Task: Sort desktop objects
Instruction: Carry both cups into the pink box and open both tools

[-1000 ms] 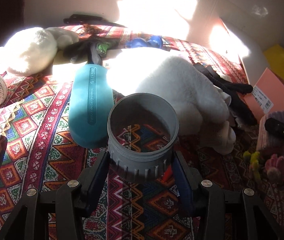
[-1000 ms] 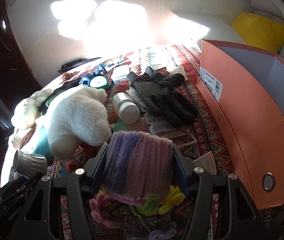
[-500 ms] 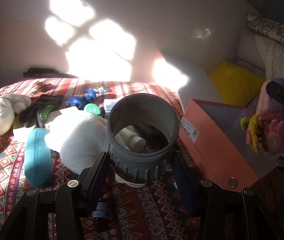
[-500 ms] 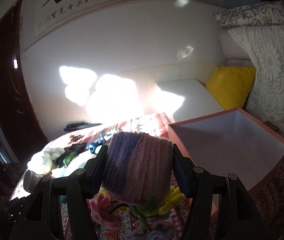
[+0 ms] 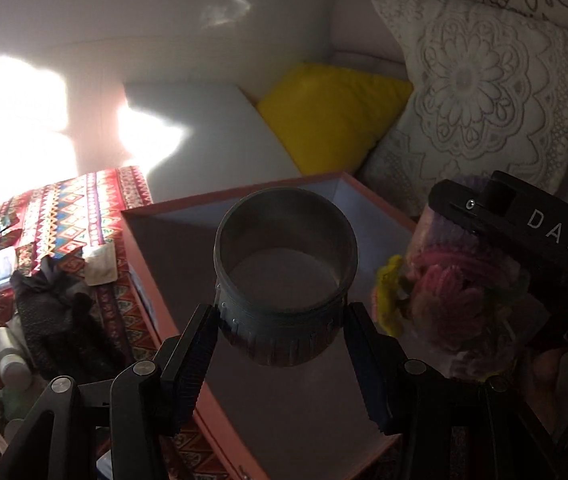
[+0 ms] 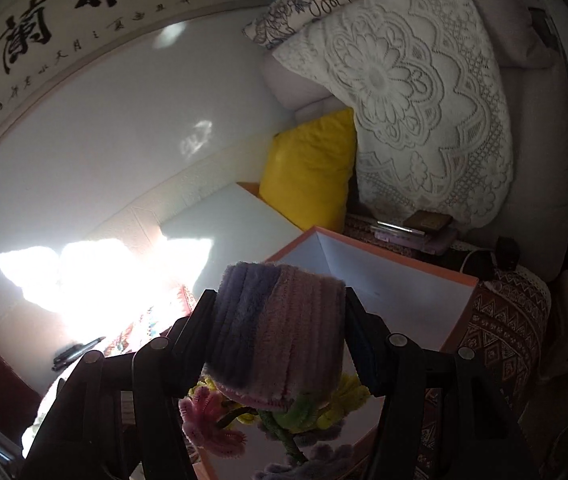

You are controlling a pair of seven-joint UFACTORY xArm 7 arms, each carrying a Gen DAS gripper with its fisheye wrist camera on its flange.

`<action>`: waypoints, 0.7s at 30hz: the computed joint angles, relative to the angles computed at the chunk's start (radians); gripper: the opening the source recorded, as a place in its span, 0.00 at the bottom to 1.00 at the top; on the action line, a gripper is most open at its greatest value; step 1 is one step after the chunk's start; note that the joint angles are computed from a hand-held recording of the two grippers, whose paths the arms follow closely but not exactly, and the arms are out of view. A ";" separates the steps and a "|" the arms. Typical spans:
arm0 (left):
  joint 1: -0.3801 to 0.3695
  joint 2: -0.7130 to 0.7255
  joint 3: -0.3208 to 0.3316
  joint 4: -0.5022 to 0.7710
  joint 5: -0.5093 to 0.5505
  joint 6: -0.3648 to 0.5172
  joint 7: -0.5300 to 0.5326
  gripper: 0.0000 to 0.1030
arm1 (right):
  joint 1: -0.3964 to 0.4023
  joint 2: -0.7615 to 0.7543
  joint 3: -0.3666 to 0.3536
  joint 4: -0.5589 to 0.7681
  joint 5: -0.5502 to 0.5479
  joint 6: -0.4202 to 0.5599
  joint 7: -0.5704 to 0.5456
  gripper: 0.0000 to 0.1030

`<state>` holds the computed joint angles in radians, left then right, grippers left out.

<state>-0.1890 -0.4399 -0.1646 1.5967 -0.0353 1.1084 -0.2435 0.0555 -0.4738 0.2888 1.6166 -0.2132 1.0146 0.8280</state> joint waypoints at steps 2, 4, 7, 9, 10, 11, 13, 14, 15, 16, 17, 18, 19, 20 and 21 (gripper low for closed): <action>0.007 0.034 -0.022 0.010 0.016 0.006 -0.033 0.72 | 0.038 0.009 -0.055 -0.057 0.071 -0.056 -0.025 0.64; 0.009 0.023 -0.021 -0.019 0.021 -0.011 -0.059 0.77 | 0.053 0.024 -0.082 -0.075 0.113 -0.066 -0.036 0.75; 0.017 -0.026 -0.005 -0.070 0.031 -0.028 -0.070 0.86 | 0.043 0.027 -0.083 -0.095 0.107 -0.081 -0.032 0.89; 0.033 -0.055 0.007 -0.092 0.036 -0.023 -0.087 0.90 | 0.025 0.024 -0.063 -0.094 0.071 -0.077 -0.020 0.91; 0.042 -0.072 0.015 -0.102 0.038 -0.014 -0.094 0.91 | 0.018 0.024 -0.052 -0.089 0.055 -0.067 -0.010 0.92; 0.050 -0.090 0.023 -0.113 0.039 -0.004 -0.098 0.91 | 0.022 0.027 -0.050 -0.084 0.058 -0.063 -0.009 0.92; 0.065 -0.131 0.043 -0.135 0.040 0.017 -0.096 0.92 | 0.030 0.032 -0.048 -0.073 0.063 -0.054 -0.007 0.92; 0.075 -0.156 0.054 -0.152 0.043 0.027 -0.091 0.92 | 0.038 0.034 -0.048 -0.070 0.068 -0.056 -0.011 0.92; 0.085 -0.181 0.064 -0.167 0.047 0.038 -0.087 0.93 | 0.042 0.038 -0.041 -0.061 0.063 -0.055 -0.015 0.92; 0.096 -0.206 0.075 -0.182 0.048 0.048 -0.082 0.93 | 0.046 0.042 -0.034 -0.051 0.058 -0.053 -0.018 0.92; 0.108 -0.233 0.089 -0.199 0.049 0.059 -0.079 0.94 | 0.050 0.046 -0.027 -0.041 0.053 -0.052 -0.021 0.92; 0.120 -0.258 0.102 -0.214 0.049 0.071 -0.075 0.94 | 0.054 0.046 -0.014 -0.035 0.044 -0.050 -0.019 0.92; 0.133 -0.282 0.116 -0.228 0.050 0.082 -0.071 0.94 | 0.058 0.045 -0.001 -0.028 0.036 -0.049 -0.017 0.92; 0.147 -0.306 0.130 -0.244 0.053 0.092 -0.066 0.94 | 0.062 0.046 0.016 -0.020 0.026 -0.046 -0.013 0.92; 0.164 -0.331 0.143 -0.263 0.059 0.100 -0.061 0.94 | 0.066 0.049 0.033 -0.011 0.014 -0.042 -0.009 0.93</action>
<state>-0.0254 -0.7708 -0.0211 1.3337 0.0241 1.2086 -0.3050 0.1217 -0.4249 0.3220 1.6060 -0.1995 0.9725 0.8188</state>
